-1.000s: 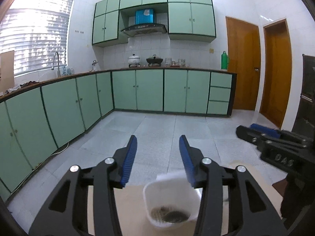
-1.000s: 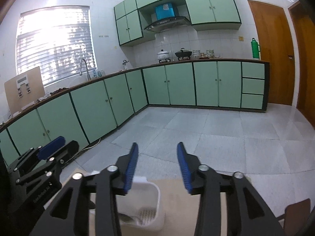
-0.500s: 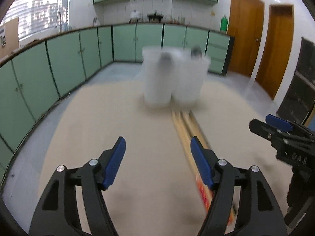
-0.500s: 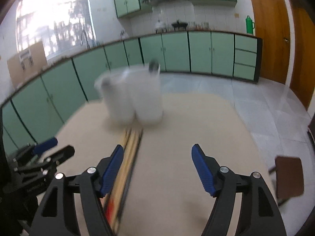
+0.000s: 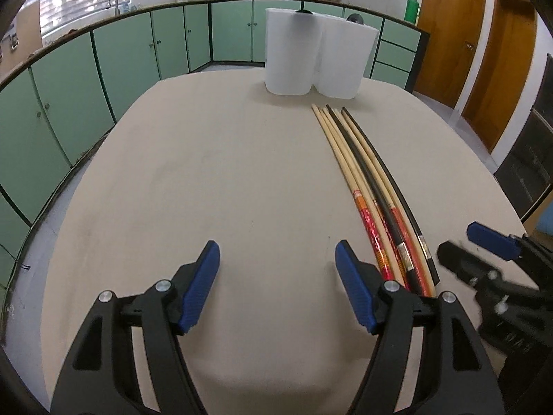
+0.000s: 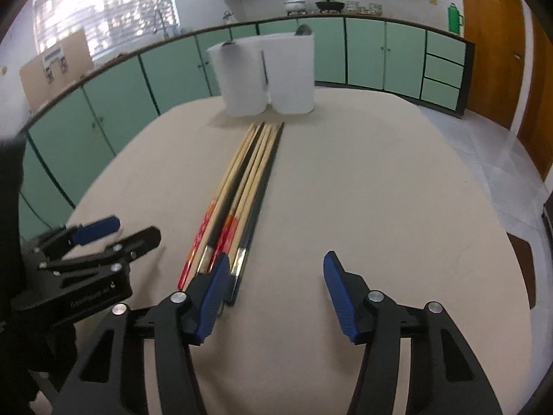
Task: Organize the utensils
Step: 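Grasp one black chopstick from the bundle with the right tool, then grasp a red-patterned chopstick with the left tool while the right tool holds the black chopstick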
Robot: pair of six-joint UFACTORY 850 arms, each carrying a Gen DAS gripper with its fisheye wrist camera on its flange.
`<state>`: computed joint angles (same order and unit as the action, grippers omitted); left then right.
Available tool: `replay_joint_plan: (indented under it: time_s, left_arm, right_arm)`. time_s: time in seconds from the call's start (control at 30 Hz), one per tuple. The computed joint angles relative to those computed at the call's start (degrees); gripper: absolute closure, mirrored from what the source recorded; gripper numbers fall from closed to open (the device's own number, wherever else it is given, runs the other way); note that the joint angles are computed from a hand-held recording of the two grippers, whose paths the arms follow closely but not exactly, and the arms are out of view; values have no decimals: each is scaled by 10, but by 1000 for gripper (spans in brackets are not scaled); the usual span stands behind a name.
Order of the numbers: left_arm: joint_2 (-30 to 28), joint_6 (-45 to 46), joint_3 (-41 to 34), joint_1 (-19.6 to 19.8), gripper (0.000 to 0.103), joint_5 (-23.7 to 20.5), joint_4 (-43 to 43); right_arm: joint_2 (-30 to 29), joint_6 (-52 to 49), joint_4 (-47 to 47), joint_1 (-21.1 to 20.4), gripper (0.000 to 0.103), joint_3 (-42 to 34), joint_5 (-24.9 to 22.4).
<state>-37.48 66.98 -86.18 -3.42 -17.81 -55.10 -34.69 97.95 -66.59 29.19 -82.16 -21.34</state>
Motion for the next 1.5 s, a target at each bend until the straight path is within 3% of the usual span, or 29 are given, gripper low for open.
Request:
replay_joint_plan:
  time_s: [0.2, 0.3, 0.47, 0.53, 0.67, 1.0, 1.2, 1.27, 1.33, 1.37, 1.5]
  left_arm:
    - [-3, -37, -4, -3, 35, 0, 29]
    - [-1, -36, 0, -3, 34, 1, 27]
    - [2, -39, 4, -3, 32, 7, 27]
    - [2, -49, 4, -2, 31, 10, 31]
    - [1, -65, 2, -1, 30, 10, 42]
    - [0, -67, 0, 0, 28, 9, 52]
    - [0, -68, 1, -1, 28, 9, 53]
    - [1, -62, 2, -1, 28, 9, 52]
    - [3, -52, 4, -1, 28, 6, 47]
    - [3, -46, 5, -1, 28, 4, 43]
    - [10, -8, 15, -4, 28, -2, 17]
  right_arm:
    - [-6, -39, 36, 2, 52, -8, -9]
    - [-8, -43, 47, 6, 54, -12, -52]
    - [20, 67, -46, -2, 54, 33, -2]
    - [22, 53, -46, 0, 54, 34, 15]
    - [8, -21, 9, 12, 54, 16, -8]
    - [3, -45, 36, 12, 55, 7, -9]
    - [-9, -49, 52, 9, 64, -11, -18]
    - [-11, -53, 55, 9, 72, -13, -21]
    - [-8, -46, 49, 7, 91, -9, -16]
    - [-6, -40, 47, 5, 95, -5, -13]
    - [3, 3, 23, 0, 96, 11, -16]
